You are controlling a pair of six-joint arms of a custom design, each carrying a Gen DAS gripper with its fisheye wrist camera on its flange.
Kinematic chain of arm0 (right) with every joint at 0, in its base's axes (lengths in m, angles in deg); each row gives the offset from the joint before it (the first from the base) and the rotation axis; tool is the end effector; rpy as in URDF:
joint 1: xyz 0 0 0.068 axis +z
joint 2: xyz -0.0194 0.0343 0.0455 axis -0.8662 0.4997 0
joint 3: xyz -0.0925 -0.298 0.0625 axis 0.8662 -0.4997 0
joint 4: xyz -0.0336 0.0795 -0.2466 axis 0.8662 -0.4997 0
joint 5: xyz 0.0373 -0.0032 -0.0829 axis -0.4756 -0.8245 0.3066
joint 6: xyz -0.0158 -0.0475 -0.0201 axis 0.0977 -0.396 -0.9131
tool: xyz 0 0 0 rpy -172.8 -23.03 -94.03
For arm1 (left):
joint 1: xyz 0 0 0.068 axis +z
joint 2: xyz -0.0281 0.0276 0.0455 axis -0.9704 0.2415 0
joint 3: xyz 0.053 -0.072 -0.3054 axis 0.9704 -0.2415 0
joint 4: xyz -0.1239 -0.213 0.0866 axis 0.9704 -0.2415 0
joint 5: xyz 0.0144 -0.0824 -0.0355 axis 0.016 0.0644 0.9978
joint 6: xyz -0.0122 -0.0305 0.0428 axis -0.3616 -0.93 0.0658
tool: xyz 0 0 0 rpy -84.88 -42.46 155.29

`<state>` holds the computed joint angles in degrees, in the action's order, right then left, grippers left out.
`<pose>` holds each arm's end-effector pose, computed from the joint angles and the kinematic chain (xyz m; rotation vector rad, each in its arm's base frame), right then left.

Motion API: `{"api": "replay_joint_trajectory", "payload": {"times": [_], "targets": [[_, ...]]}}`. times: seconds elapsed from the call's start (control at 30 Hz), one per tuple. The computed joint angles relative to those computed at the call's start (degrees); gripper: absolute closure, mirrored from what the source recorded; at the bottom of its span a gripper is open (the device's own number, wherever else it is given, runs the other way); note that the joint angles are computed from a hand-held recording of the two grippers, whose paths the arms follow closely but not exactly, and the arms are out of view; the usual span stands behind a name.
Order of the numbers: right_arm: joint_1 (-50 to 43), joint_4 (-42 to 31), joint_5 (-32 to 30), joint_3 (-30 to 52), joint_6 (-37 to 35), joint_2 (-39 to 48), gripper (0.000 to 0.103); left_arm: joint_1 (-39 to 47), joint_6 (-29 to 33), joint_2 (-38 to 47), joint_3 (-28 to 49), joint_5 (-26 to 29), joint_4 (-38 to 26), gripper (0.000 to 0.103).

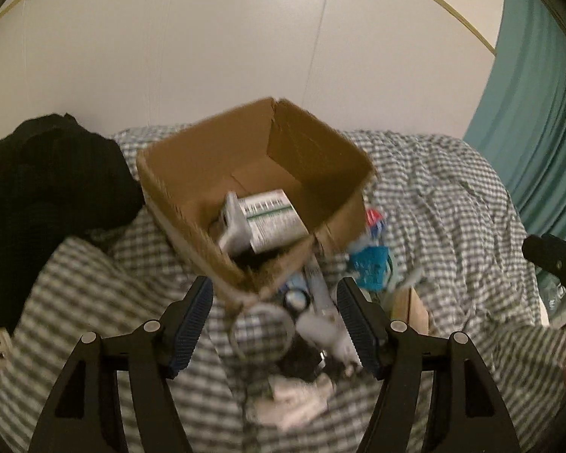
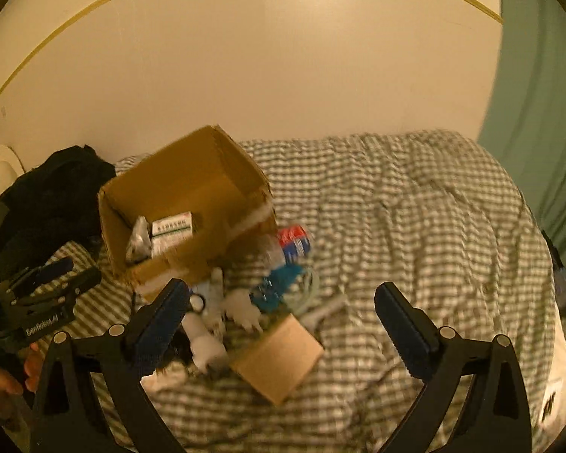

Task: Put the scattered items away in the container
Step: 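Carry the medicine box with the right gripper into the cardboard box and release, then grasp the white lace cloth with the left gripper while the right gripper grasps the tan leaflet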

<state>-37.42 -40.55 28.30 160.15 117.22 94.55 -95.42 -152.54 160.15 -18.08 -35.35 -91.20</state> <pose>0.3466 0.1172 0.2589 1.4178 1.9244 -0.4014 0.1999 -0.0448 0.2409 -1.6610 1.8147 0.5045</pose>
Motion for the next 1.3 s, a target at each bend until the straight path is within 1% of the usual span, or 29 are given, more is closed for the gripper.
{"api": "replay_joint_trajectory", "payload": {"times": [0.03, 0.17, 0.3, 0.37, 0.4, 0.5, 0.57, 0.67, 0.77, 0.83, 0.87, 0.9, 0.93, 0.97, 1.0, 1.03, 1.1, 1.13, 1.2, 1.3], "targets": [[1.1, -0.7, 0.0, -0.3, 2.6, 0.2, 0.004, -1.3, -1.2, 0.8, -0.1, 0.3, 0.1, 0.032], [3.4, -2.4, -0.6, 0.6, 8.6, 2.8, 0.004, -5.7, -5.2, 3.5, -1.2, 1.8, 1.8, 0.032], [4.8, -0.3, -2.1, -0.5, 12.9, 5.1, 0.004, -9.4, -8.0, 6.0, -5.3, 3.8, 8.4, 0.032], [4.4, 2.4, -3.5, -1.6, 13.2, 5.9, 0.004, -10.4, -8.3, 7.6, -7.2, 5.4, 12.0, 0.032], [3.9, 4.6, -4.5, -2.7, 12.9, 6.1, 0.004, -10.3, -7.7, 8.8, -8.2, 6.8, 14.4, 0.032], [2.3, 8.2, -6.4, -4.2, 11.8, 7.1, 0.004, -9.6, -5.5, 11.0, -10.0, 9.2, 19.6, 0.032], [1.3, 10.8, -7.4, -5.2, 10.9, 7.8, 0.004, -8.8, -3.6, 11.2, -11.2, 9.7, 23.3, 0.032], [-0.2, 16.6, -9.4, -7.5, 9.5, 8.4, 0.004, -7.3, -0.5, 12.2, -12.0, 9.9, 26.5, 0.032], [-1.7, 21.2, -11.3, -9.9, 10.3, 9.3, 0.004, -5.1, 2.4, 12.7, -14.5, 11.2, 32.2, 0.032], [-2.9, 25.6, -13.4, -12.4, 10.6, 9.7, 0.004, -3.9, 4.0, 13.1, -16.1, 12.0, 36.2, 0.032], [-3.4, 27.6, -14.2, -13.5, 10.9, 9.9, 0.004, -3.3, 4.9, 13.2, -16.4, 12.2, 37.4, 0.034], [-4.1, 30.0, -15.3, -14.9, 11.5, 10.2, 0.004, -2.9, 5.9, 13.4, -16.9, 12.3, 39.0, 0.044], [-4.6, 31.6, -16.0, -15.8, 11.9, 10.5, 0.004, -2.4, 7.1, 13.6, -17.3, 12.5, 40.3, 0.051], [-5.0, 33.7, -16.8, -17.0, 12.3, 10.6, 0.004, -1.6, 8.7, 13.5, -17.6, 13.1, 41.6, 0.063], [-5.6, 36.4, -17.8, -18.4, 12.9, 10.9, 0.004, -1.1, 9.8, 13.4, -17.8, 13.3, 42.5, 0.066], [-6.0, 38.4, -18.6, -19.3, 13.1, 11.2, 0.004, -0.9, 10.8, 13.4, -17.7, 13.4, 42.8, 0.067], [-7.1, 43.1, -20.3, -21.0, 13.1, 12.0, 0.004, -0.7, 11.8, 13.1, -17.3, 13.1, 42.4, 0.075], [-7.6, 43.9, -21.0, -21.3, 13.0, 12.3, 0.004, -0.5, 12.1, 13.0, -17.1, 13.0, 42.2, 0.076], [-8.6, 45.2, -22.7, -21.3, 12.5, 13.4, 0.004, -0.2, 13.2, 12.6, -17.0, 13.5, 42.1, 0.083], [-9.6, 47.5, -23.5, -21.3, 11.5, 14.9, 0.004, 0.0, 13.8, 12.1, -17.1, 13.9, 42.2, 0.085]]}}
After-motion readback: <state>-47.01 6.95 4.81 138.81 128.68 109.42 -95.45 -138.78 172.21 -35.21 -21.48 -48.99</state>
